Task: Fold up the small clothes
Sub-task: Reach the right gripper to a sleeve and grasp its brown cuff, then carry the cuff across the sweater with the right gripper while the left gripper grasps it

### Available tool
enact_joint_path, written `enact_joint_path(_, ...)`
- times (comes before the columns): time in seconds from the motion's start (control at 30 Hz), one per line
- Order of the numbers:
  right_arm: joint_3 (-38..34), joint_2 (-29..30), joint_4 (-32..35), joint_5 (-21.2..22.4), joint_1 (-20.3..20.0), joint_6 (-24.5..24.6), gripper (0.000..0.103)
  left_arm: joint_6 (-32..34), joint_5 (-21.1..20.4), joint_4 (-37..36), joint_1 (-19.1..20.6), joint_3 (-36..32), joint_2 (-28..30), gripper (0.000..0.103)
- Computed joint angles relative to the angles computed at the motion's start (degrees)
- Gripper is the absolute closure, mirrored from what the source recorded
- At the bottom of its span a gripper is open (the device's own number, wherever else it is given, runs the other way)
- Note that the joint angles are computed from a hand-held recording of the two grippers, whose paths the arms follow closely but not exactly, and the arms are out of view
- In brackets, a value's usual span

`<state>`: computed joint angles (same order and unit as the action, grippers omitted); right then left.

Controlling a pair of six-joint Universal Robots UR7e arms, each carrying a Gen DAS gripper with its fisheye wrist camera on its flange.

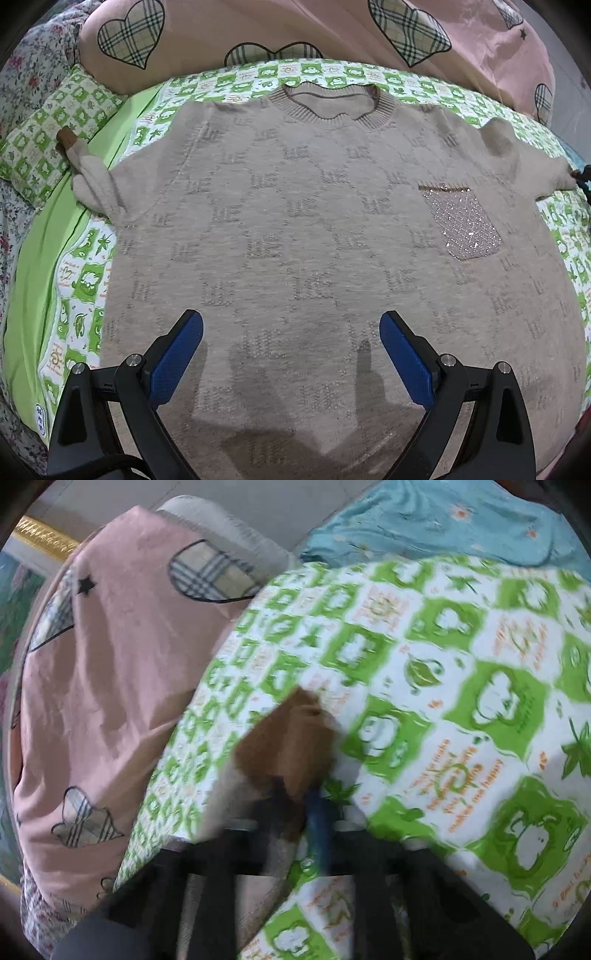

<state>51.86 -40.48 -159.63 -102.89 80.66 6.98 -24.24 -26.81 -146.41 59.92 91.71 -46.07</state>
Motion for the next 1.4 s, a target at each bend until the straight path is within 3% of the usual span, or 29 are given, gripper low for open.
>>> enact_joint_path(0.23,10.83,-4.77,-4.22,3.58,6.66,-13.82,0.095,0.48,-1.74,-2.40,0.33,1.39,-0.79,0.006)
enact_joint_path(0.47,12.78,-0.28,6.48,12.23,14.55,-19.39,0.095,3.94,-2.32,-9.59,0.15,3.93,-2.57,0.006)
enact_joint_path(0.77,3.24,15.25,20.19,20.09,20.09,-17.00,0.095,7.57,-4.55,-18.25,1.77,7.71,-6.78,0.006)
enact_joint_path(0.87,-0.23,19.60,23.17,21.45,21.21,-15.68,0.095,8.21,-6.47,-19.57,2.74,7.90,-7.77,0.006)
enact_joint_path(0.97,-3.02,22.87,25.18,20.10,21.86,-15.27,0.094,9.25,-7.89,-20.23,3.77,6.95,-7.86,0.006)
enact_joint_path(1.07,-5.30,24.67,28.09,18.02,21.68,-13.82,0.087,9.09,-10.47,-19.74,5.11,5.36,-7.77,0.006)
enact_joint_path(1.1,-6.25,25.16,29.13,17.58,21.74,-13.10,0.075,8.85,-11.68,-19.15,5.71,4.30,-7.53,0.006)
enact_joint_path(1.13,-5.83,24.99,29.08,17.46,21.74,-12.32,0.065,8.85,-12.80,-18.91,6.14,3.46,-7.29,0.006)
enact_joint_path(1.2,-1.56,22.41,25.60,18.07,21.32,-12.34,0.060,9.88,-14.88,-18.99,7.10,1.09,-6.19,0.006)
enact_joint_path(1.4,15.25,10.83,12.15,16.19,19.88,-12.27,0.054,9.05,-22.73,-11.93,11.62,-12.21,0.16,0.006)
